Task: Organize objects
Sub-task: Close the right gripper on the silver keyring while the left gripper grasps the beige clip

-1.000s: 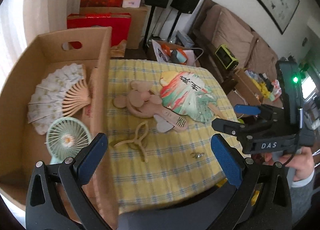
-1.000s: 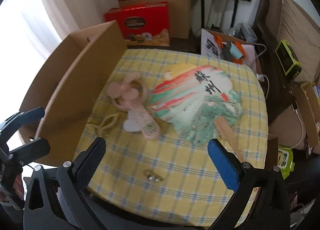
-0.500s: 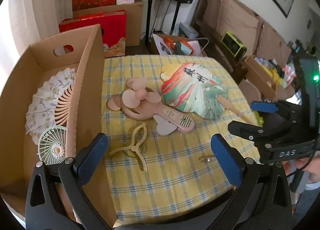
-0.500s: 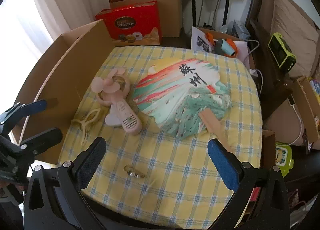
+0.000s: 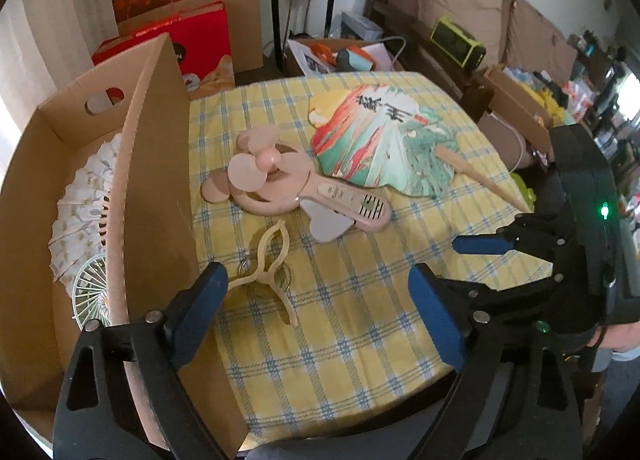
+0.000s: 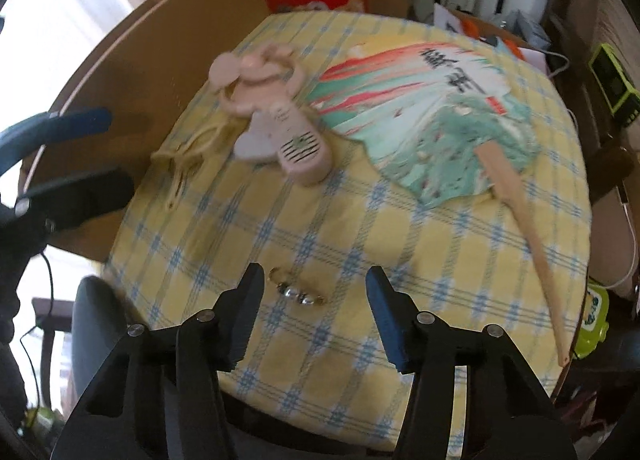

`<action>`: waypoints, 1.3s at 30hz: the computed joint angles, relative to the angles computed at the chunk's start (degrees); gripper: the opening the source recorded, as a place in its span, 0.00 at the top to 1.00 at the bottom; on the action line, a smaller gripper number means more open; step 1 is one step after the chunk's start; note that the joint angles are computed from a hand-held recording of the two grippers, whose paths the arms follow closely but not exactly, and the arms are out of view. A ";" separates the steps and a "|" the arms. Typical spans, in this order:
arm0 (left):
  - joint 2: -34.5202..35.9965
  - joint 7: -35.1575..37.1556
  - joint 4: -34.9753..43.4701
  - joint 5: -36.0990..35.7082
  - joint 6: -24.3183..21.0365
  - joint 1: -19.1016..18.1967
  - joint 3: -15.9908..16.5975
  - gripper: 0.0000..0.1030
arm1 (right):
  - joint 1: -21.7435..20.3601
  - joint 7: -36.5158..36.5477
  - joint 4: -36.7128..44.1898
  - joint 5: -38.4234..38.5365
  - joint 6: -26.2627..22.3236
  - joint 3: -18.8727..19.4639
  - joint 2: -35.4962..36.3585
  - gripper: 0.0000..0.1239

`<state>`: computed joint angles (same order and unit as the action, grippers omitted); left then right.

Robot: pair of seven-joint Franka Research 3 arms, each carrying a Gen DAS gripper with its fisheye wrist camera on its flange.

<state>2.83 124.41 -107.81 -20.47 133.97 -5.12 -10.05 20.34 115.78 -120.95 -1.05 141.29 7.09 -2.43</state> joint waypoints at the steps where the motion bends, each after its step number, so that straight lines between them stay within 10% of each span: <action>1: 0.22 -0.31 0.22 0.78 0.04 -0.05 0.02 0.14 | 0.05 -0.40 0.09 -0.22 -0.06 0.03 0.22 0.58; 20: 5.82 -1.56 9.78 12.80 -7.72 -1.13 -1.35 0.36 | 1.70 -1.61 0.90 -8.33 -1.34 0.35 1.73 0.94; 29: 10.08 -3.49 15.62 19.56 -14.70 -2.63 -2.06 0.37 | -0.31 -12.35 -6.16 18.16 6.09 -2.08 -3.89 0.94; 39: 14.29 -8.19 18.48 28.01 -16.27 -5.00 -1.91 0.42 | -1.74 -10.68 -9.13 17.91 7.43 -1.02 -8.14 0.94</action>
